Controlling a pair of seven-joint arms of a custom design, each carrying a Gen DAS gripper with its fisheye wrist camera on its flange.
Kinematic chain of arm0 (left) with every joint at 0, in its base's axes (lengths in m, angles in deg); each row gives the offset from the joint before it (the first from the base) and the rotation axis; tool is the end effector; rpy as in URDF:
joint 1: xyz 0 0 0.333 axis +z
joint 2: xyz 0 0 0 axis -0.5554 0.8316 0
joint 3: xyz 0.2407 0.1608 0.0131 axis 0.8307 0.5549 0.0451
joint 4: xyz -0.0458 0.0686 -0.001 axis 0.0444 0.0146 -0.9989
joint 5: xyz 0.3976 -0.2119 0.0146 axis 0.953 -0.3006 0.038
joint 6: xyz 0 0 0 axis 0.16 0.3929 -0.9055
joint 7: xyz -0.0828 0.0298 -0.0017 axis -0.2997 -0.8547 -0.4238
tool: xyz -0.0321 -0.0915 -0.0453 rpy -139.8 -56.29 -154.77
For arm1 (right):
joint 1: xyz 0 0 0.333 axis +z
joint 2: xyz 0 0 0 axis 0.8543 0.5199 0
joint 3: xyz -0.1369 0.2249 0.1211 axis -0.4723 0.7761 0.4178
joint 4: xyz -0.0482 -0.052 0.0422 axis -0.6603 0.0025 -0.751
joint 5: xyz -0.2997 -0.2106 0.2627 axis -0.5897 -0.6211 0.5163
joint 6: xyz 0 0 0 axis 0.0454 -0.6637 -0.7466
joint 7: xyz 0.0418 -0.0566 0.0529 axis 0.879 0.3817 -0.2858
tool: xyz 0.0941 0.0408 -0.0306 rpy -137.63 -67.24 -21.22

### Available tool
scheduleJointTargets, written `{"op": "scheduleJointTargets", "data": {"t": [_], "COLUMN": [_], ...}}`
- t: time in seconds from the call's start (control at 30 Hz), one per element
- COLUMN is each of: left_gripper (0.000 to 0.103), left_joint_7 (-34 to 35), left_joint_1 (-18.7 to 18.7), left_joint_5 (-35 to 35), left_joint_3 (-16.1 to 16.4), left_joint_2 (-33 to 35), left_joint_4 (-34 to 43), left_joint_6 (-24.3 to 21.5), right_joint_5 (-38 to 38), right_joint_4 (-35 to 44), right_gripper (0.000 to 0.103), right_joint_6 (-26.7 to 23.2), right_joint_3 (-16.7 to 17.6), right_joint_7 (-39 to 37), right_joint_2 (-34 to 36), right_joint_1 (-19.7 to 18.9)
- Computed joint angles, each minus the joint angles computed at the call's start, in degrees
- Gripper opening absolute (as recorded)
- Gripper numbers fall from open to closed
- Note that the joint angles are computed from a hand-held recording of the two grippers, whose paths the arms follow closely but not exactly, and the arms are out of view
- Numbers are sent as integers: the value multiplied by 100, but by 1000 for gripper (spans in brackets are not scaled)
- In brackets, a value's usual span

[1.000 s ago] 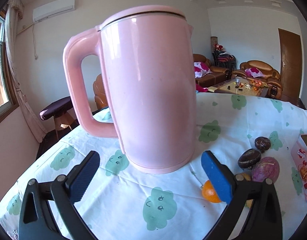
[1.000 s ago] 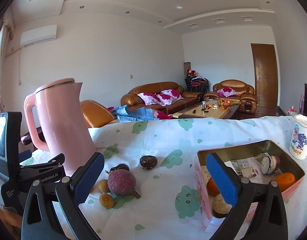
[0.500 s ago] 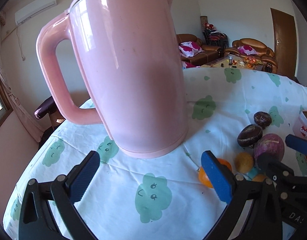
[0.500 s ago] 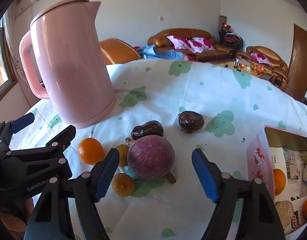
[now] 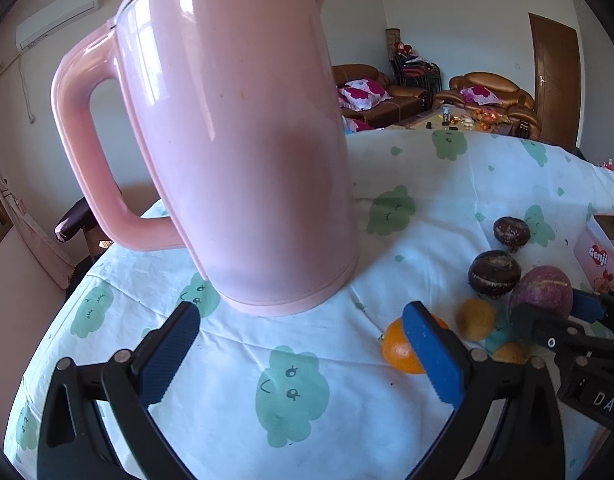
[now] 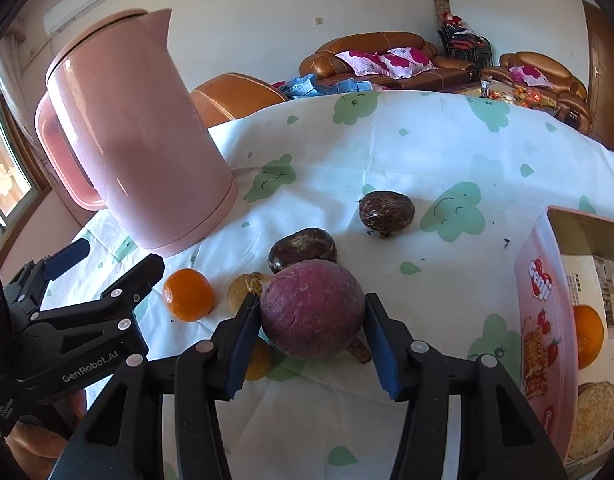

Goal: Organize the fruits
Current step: 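Close the right tool around the whole purple sweet potato, then close the left tool around the small orange beside the kettle, then carry the orange with the left tool while the right tool carries the sweet potato over the tin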

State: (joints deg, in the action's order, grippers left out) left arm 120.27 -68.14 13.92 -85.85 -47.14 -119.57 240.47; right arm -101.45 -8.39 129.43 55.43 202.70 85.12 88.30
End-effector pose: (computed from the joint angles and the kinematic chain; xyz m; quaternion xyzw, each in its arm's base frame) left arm 0.6963 -0.4565 0.4165 -0.5024 0.7449 -0.3021 0.3185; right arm 0.6316 0.3818 0.4061 -0.5648 0.7257 -0.2110 0.3314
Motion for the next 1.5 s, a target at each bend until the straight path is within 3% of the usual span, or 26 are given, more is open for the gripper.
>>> {"op": "scheduleJointTargets", "data": {"t": [0.17, 0.4, 0.5, 0.57, 0.73, 0.83, 1.0, 1.07, 1.13, 1.2, 1.23, 1.37, 1.5], "left_gripper": [103, 98, 84, 72, 42, 42, 42, 42, 42, 42, 42, 42, 42], "left_joint_7": [618, 2012, 2358, 2513, 2716, 2649, 1896, 1460, 842, 219, 28, -396, -1174], "left_joint_1": [244, 447, 414, 497, 577, 532, 301, 103, -268, -692, -795, -877, -1169], "left_joint_5": [-465, -1718, -2137, -2457, -2813, -2799, -2431, -2191, -1834, -1444, -1309, -940, -409], "left_joint_3": [-378, -898, -938, -1038, -1077, -971, -489, -160, 400, 1032, 1190, 1339, 1766], "left_joint_2": [31, 773, 1190, 1279, 971, 712, -20, -91, -193, -179, -157, -157, -231], "left_joint_4": [-22, 1094, 1779, 1911, 1387, 973, -261, -421, -633, -661, -637, -622, -771], "left_joint_6": [296, -561, -1132, -1258, -898, -589, 813, 1246, 1678, 1851, 1862, 1817, 1897], "right_joint_5": [-1059, -1503, -1577, -1542, -1623, -1781, -2693, -3149, -3499, -3804, -3915, -4022, -4106], "right_joint_4": [-588, -932, -933, -952, -1013, -1015, -972, -1007, -1017, -1043, -1051, -927, -895], "right_gripper": [53, 53, 53, 53, 53, 53, 53, 53, 53, 53, 53, 53, 53], "right_joint_6": [15, 3, -5, 56, 126, 121, -372, -599, -886, -1101, -1194, -1767, -1842], "right_joint_3": [-214, 130, 200, 229, 231, 226, 246, 289, 361, 428, 462, 601, 623], "right_joint_7": [1297, 1845, 1851, 1820, 1920, 2011, 2450, 2727, 2901, 3102, 3167, 2873, 2740], "right_joint_2": [-528, -815, -823, -823, -861, -876, -989, -1076, -1130, -1179, -1194, -1125, -1106], "right_joint_1": [192, -67, -110, -149, -175, -159, -12, 22, 41, 45, 44, 114, 152]}}
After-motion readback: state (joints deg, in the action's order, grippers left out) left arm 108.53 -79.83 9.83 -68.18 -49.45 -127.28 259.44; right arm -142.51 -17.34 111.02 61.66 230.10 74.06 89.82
